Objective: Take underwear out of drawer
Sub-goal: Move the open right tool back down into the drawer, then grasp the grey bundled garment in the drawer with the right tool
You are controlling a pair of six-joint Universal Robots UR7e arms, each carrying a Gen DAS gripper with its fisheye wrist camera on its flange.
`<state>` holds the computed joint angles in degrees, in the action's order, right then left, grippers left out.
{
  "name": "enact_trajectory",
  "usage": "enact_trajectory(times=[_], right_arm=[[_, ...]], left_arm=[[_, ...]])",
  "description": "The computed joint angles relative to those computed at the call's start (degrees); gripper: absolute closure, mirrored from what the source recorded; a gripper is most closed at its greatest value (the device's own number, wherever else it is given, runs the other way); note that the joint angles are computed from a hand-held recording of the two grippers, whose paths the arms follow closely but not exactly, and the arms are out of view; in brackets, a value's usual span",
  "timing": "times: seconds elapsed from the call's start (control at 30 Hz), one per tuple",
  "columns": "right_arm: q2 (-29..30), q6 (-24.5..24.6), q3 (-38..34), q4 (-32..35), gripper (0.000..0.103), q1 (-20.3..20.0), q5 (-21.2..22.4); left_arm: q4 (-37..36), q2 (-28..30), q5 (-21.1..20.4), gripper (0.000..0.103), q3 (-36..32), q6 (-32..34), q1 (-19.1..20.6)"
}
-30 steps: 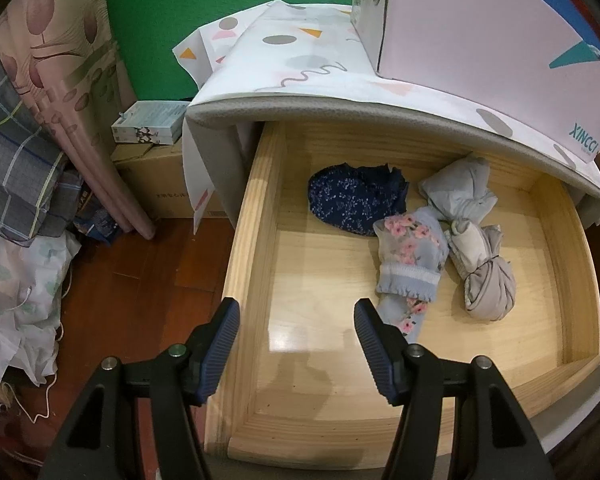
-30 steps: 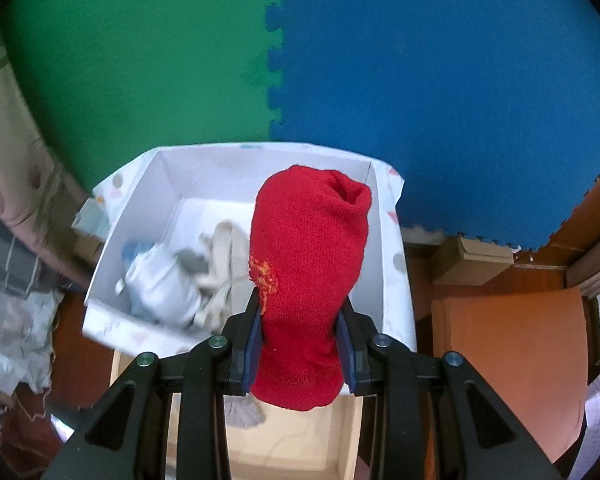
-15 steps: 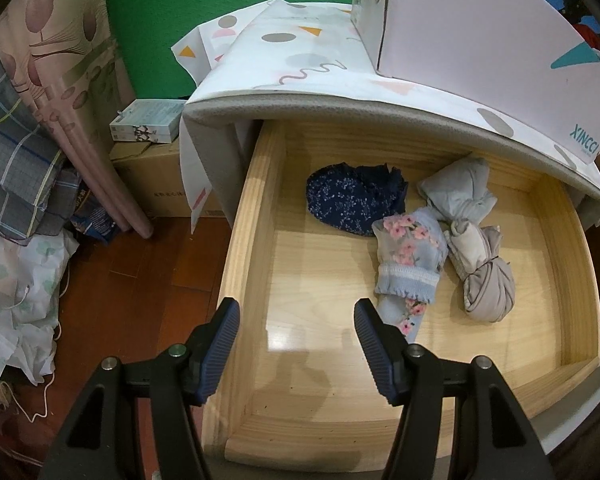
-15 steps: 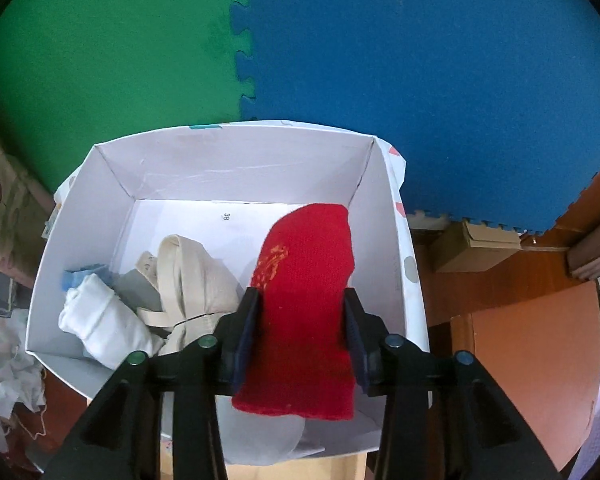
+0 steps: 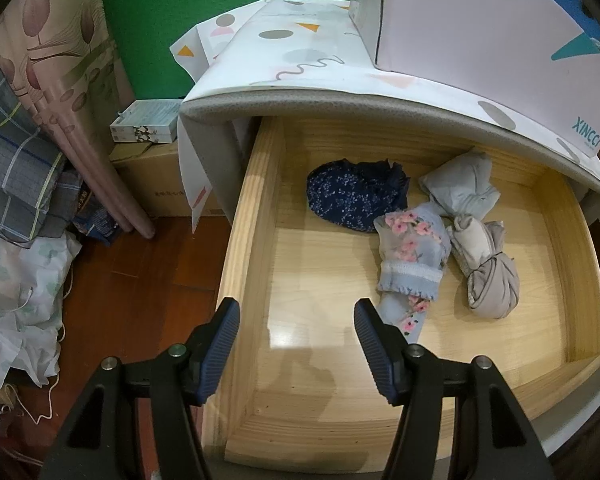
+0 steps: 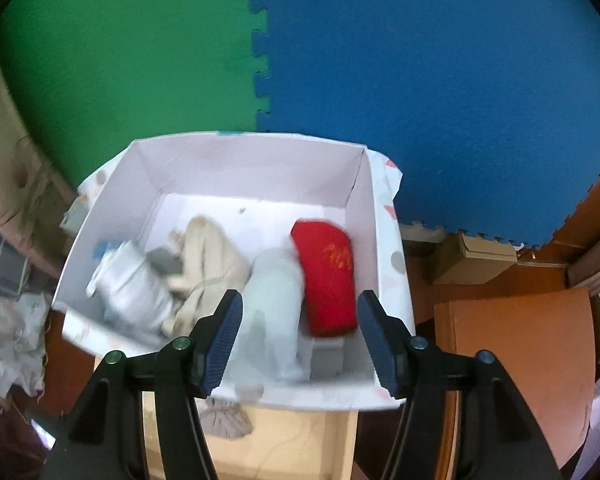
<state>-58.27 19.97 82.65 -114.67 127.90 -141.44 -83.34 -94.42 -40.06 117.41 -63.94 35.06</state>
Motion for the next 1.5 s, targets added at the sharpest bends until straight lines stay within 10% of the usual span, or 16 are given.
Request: enact_trajectory(times=[0.6,1.5], right_arm=[[-6.14,4.36,23.72,-0.99,0.048,0.35,12.4],[8.41,3.66,22.02,-8.24,0.049,-5.73,14.51]], left_arm=[[1.88,-0.15,0.43,0.042,-0.28,-0.6,-0.64],[1.91,0.6,-0.06,0.042,-0.41,-0.12,-0.22]])
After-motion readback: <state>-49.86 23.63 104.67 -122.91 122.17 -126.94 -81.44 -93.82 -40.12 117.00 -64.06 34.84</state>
